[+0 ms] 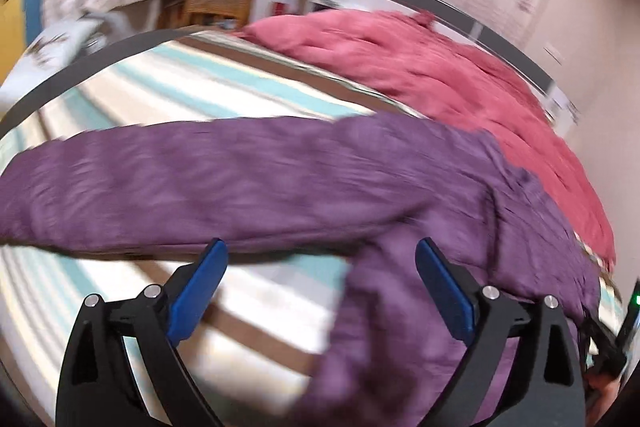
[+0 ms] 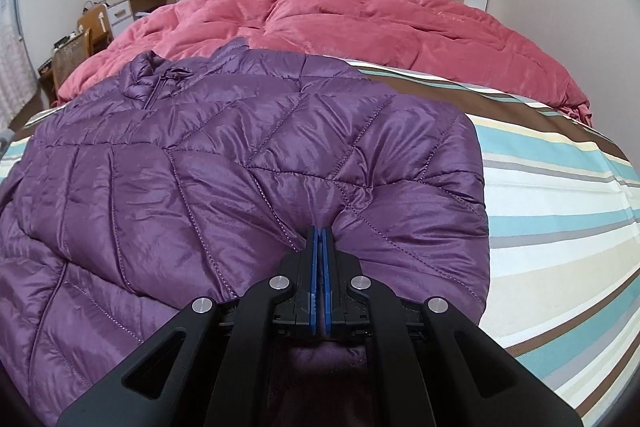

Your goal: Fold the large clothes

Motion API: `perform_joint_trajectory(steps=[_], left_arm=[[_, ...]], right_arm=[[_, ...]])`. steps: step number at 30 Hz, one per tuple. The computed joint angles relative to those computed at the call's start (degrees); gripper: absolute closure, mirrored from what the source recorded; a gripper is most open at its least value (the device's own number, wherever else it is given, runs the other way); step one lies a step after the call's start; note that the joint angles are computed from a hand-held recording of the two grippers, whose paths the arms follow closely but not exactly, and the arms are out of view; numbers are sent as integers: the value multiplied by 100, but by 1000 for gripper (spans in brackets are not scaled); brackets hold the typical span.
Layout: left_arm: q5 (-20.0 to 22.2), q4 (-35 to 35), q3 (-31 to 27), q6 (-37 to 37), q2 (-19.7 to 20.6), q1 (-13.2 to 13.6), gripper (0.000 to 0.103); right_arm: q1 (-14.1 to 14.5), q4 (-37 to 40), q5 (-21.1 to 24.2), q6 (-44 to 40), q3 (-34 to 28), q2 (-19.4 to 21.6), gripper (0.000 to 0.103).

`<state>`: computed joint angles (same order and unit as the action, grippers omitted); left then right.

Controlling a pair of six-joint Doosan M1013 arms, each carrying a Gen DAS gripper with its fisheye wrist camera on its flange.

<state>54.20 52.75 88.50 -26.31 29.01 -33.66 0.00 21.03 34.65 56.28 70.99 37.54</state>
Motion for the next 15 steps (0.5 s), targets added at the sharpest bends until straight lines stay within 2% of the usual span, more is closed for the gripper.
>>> perform_joint_trajectory(steps=[5, 9, 12, 13, 15], left_arm=[[487, -133, 385, -305, -200, 20, 5], [801, -230, 737, -1015, -373, 30, 5], [837, -325, 1085, -1772, -556, 43, 10], [833, -341, 1162, -1970, -594, 36, 16], [833, -439, 1330, -2297, -675, 26, 18]], right_arm=[[28, -140, -99, 62, 33, -16, 102], [30, -131, -98, 60, 36, -17, 102], [29, -135, -107, 57, 39, -18, 102], [26, -121, -103, 48, 36, -16, 102], [31, -132, -105, 60, 38, -20, 102]])
